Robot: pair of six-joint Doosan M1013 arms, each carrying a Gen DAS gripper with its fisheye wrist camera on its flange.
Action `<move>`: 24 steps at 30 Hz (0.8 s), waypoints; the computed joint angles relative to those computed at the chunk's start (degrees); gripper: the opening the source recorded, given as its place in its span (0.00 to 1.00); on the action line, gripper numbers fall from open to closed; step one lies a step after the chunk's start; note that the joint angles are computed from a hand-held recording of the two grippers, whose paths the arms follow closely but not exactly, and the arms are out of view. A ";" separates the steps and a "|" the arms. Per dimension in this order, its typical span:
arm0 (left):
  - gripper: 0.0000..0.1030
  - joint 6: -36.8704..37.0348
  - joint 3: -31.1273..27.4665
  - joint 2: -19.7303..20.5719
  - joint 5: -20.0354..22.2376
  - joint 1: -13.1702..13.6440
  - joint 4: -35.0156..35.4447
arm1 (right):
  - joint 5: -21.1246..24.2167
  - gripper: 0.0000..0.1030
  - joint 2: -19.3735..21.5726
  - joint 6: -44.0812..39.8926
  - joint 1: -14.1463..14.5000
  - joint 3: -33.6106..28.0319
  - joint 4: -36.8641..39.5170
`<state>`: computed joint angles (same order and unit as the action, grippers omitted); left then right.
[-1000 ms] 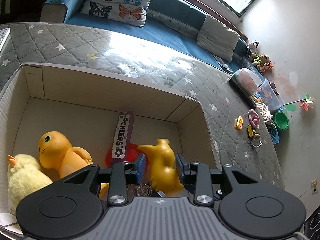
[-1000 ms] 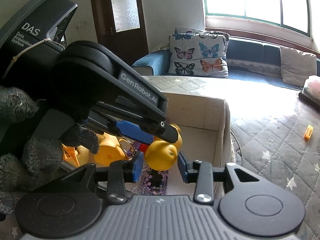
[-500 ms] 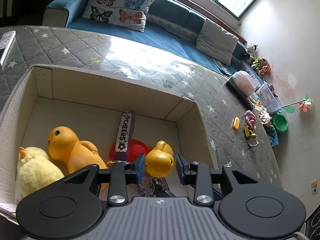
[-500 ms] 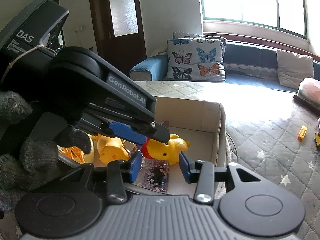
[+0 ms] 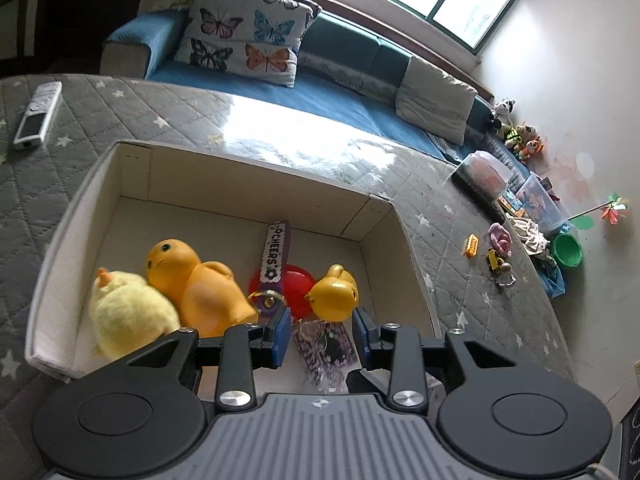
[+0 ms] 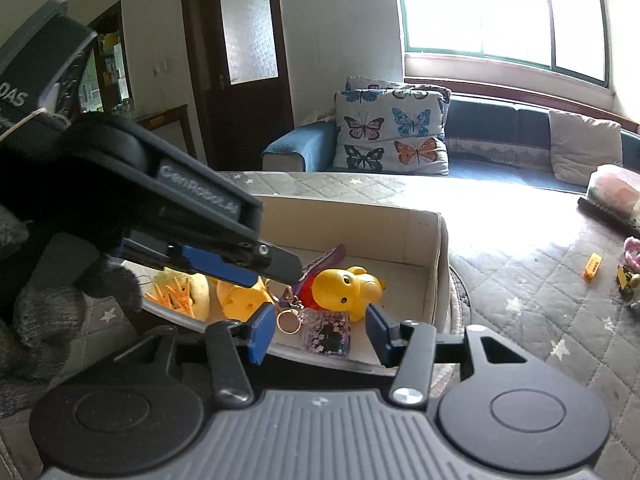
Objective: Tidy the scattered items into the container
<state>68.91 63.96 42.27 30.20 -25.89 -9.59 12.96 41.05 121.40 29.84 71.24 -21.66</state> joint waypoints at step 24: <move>0.35 -24.24 16.64 -8.86 -9.15 -3.05 27.80 | -2.34 0.93 -3.58 41.92 3.31 8.03 -36.96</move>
<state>44.67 80.59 33.42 21.05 -28.95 18.21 10.62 37.47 163.32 33.15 79.28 -58.62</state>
